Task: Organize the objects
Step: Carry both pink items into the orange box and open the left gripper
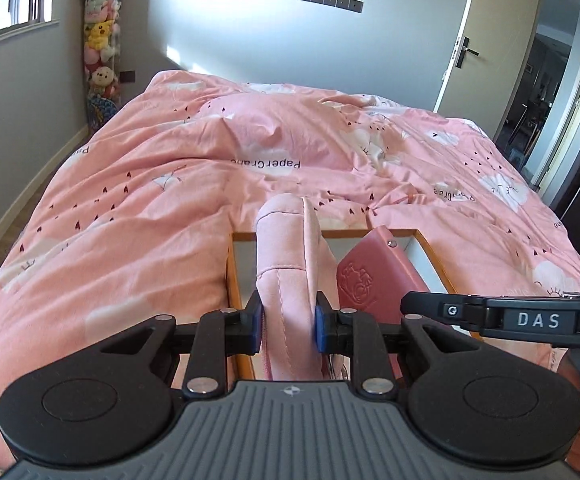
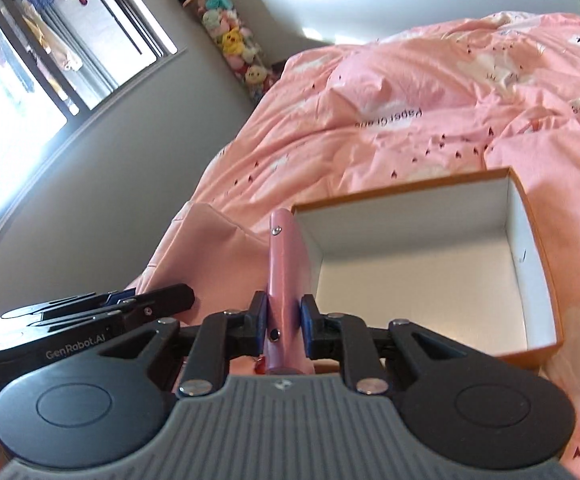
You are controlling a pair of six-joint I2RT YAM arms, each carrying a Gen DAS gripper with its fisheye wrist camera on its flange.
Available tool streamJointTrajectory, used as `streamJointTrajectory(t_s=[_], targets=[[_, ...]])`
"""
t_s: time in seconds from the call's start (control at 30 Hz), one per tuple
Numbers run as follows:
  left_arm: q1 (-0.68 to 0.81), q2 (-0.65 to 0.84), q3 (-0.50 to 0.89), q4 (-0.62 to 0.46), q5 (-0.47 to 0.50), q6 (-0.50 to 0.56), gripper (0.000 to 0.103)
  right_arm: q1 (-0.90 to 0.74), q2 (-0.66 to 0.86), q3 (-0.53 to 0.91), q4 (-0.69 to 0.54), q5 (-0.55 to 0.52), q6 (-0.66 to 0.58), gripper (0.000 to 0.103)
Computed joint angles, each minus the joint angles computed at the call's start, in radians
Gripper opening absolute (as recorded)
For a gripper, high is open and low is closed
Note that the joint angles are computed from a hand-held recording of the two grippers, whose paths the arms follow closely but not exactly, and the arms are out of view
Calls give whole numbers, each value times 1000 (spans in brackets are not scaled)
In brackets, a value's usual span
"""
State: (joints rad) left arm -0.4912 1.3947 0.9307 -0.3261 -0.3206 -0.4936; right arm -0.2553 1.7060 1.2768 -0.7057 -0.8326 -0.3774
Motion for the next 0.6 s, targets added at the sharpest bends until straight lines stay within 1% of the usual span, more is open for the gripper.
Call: streamJointTrajectory(t_s=[0.1,0.2,0.27,0.33,0.4,0.6], targets=[[24,103,37,32,31,11,27,28,58,17,88,27,82,18],[58,214,62,48,84,12,27,56,135,36,146,73,140,18],[63,278,76,50,100,13,27,69,194,55,161,101,169,18],[54,326,88,50,94,18,27,71,243,71,159,119,183,18],[37,355,99,45,60,27,27,75,286,78,168,129,200,18],[18,455,157,9,18,56,27,90,351,76,199,147,237,18]])
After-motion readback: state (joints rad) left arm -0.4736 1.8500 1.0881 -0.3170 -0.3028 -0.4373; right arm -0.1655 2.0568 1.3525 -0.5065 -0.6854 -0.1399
